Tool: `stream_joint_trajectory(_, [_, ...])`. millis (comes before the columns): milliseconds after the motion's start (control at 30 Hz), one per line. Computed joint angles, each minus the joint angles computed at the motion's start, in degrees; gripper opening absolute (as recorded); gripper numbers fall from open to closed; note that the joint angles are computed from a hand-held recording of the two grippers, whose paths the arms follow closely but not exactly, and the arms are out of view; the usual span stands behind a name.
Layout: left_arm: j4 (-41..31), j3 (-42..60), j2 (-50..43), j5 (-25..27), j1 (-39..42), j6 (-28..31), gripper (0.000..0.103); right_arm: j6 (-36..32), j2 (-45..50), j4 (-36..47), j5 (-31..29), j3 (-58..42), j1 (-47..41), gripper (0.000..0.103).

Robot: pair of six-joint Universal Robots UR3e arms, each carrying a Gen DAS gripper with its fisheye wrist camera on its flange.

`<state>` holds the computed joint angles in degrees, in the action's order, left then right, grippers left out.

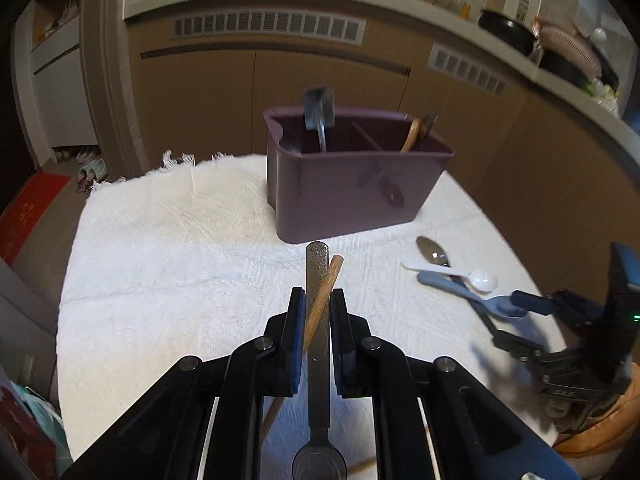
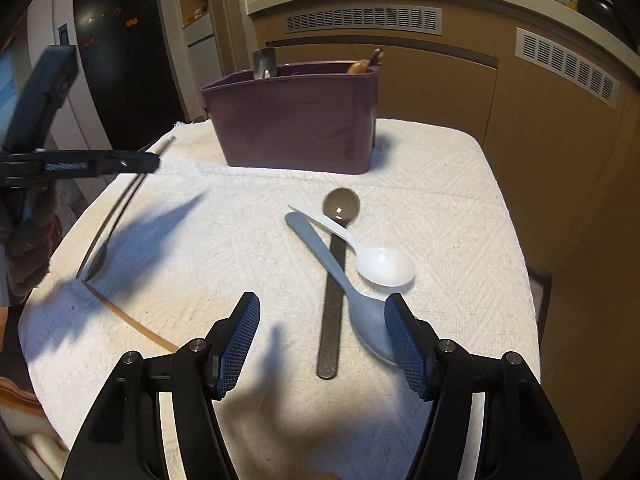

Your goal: Organize utensils

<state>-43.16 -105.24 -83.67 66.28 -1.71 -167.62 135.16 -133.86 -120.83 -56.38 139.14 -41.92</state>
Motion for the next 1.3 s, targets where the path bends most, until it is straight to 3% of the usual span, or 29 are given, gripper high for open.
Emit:
stream_joint_trajectory(133, [-1.6,-2.8,2.6,-3.9,0.3,0.5,0.011,5.3,4.4,-5.8,-3.1,-2.0,8.6,0.065])
stream_joint_trajectory(267, [2.2,-1.0,-5.8,-1.3,-4.1,-4.6,0.014,12.7,12.7,-13.5,-8.2,-4.5,19.0,0.065])
stream_joint_trajectory(367, [2.8,-2.4,-6.0,-4.1,-0.6,-5.8,0.014,15.2,15.3,-13.9,-9.9,-6.4,22.8,0.065])
stream_joint_trajectory(467, [4.1,-4.7,-3.4,-3.8,3.0,-5.9,0.026,17.8,19.2,-15.0,-12.1,-9.2,28.0,0.065])
stream_joint_trajectory(633, [7.8,-12.6,4.2,-3.4,10.2,-3.9,0.057,25.4,31.1,-15.9,-13.5,-16.8,37.0,0.065])
stream_joint_trajectory(833, [5.3,-22.0,13.9,-3.4,19.5,-0.2,0.066,34.1,43.5,-18.4,-17.1,-25.2,47.1,0.060])
stream_joint_trajectory(967, [5.7,-26.1,17.8,-4.9,24.1,-0.2,0.072,40.5,52.4,-20.3,-27.2,-32.4,55.1,0.061])
stream_joint_trajectory(1067, [4.2,-27.1,19.0,-6.7,26.0,0.2,0.073,39.7,55.5,-22.2,-34.6,-34.8,60.0,0.061])
stream_joint_trajectory(1300, [2.7,-28.3,20.6,-8.1,25.4,3.4,0.077,33.2,48.2,-22.8,-36.0,-27.4,52.9,0.061])
